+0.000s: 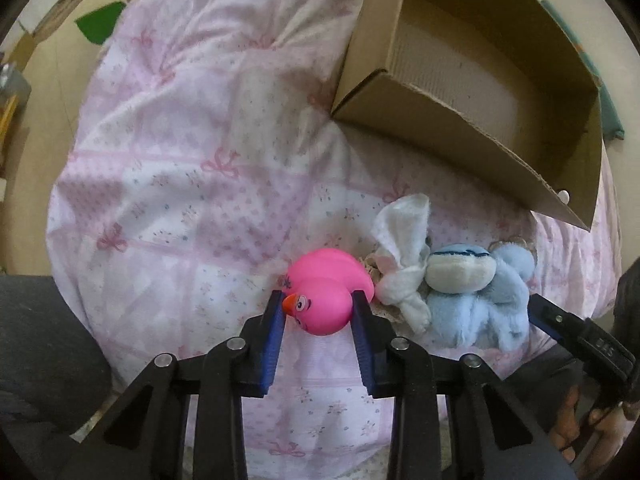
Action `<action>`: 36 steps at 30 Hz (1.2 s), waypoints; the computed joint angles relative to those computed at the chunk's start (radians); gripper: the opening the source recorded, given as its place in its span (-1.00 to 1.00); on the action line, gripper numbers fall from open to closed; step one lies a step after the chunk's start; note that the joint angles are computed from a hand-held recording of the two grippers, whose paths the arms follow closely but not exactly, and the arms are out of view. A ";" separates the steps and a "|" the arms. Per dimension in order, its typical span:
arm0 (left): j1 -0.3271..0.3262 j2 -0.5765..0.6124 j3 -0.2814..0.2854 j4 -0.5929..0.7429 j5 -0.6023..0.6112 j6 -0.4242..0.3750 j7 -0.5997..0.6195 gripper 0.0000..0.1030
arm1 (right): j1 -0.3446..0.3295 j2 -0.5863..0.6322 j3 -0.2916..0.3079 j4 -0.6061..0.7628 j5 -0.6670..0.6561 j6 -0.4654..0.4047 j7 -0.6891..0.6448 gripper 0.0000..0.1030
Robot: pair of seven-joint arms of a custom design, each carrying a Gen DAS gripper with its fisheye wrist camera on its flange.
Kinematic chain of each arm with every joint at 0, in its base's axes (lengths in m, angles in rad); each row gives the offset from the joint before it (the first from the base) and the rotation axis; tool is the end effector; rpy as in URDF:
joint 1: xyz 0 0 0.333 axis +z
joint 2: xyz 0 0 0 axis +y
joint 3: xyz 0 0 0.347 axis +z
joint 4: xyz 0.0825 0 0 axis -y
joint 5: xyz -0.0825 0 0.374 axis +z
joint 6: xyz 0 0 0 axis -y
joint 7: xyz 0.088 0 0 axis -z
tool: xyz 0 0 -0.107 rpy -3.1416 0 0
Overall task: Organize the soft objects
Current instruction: 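Grasp the pink rubber duck with the left gripper, then carry the pink duck into the box with the left gripper while the right gripper carries the tan cylinder in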
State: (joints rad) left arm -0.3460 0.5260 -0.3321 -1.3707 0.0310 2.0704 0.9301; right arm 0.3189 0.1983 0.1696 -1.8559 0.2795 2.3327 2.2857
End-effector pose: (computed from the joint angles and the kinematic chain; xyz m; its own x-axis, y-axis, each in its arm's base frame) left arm 0.6009 -0.4122 0.4753 0.0000 -0.9744 0.2249 -0.9969 -0.0178 -0.0768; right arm 0.5598 0.2948 0.4799 -0.3604 -0.8559 -0.3709 -0.9208 0.3901 -0.0056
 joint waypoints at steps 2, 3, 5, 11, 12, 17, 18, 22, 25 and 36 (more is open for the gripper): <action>-0.013 -0.006 0.008 -0.003 0.022 0.001 -0.014 -0.43 | 0.006 0.015 -0.003 0.019 -0.030 -0.023 0.013 0.29; -0.018 0.011 0.012 0.026 0.033 -0.011 -0.016 -0.43 | 0.007 0.023 -0.004 0.026 -0.036 -0.031 0.018 0.29; -0.022 0.004 0.019 0.024 0.052 -0.009 -0.023 -0.43 | 0.010 0.038 -0.005 0.040 -0.055 -0.046 0.031 0.19; -0.005 -0.038 0.024 -0.007 0.077 0.003 -0.002 -0.43 | 0.005 0.046 -0.011 0.038 -0.095 -0.037 0.086 -0.60; -0.007 -0.033 0.025 0.002 0.082 0.001 -0.003 -0.43 | 0.005 0.039 -0.010 0.029 -0.099 -0.026 0.089 -0.83; -0.005 -0.057 0.028 -0.023 0.096 0.026 -0.006 -0.43 | 0.006 -0.012 0.003 -0.022 -0.079 0.086 0.052 -0.89; -0.005 -0.065 0.029 -0.035 0.102 0.035 -0.005 -0.43 | 0.011 -0.024 0.003 -0.031 -0.086 0.112 0.048 -0.89; -0.006 -0.091 0.035 -0.064 0.125 0.063 -0.016 -0.43 | 0.029 -0.069 0.001 -0.076 -0.114 0.231 0.043 -0.89; -0.012 -0.097 0.038 -0.071 0.146 0.074 -0.025 -0.43 | 0.035 -0.081 -0.002 -0.087 -0.126 0.276 0.041 -0.89; -0.012 -0.110 0.032 -0.094 0.160 0.099 -0.030 -0.43 | 0.047 -0.050 0.004 -0.057 -0.158 0.277 0.061 -0.89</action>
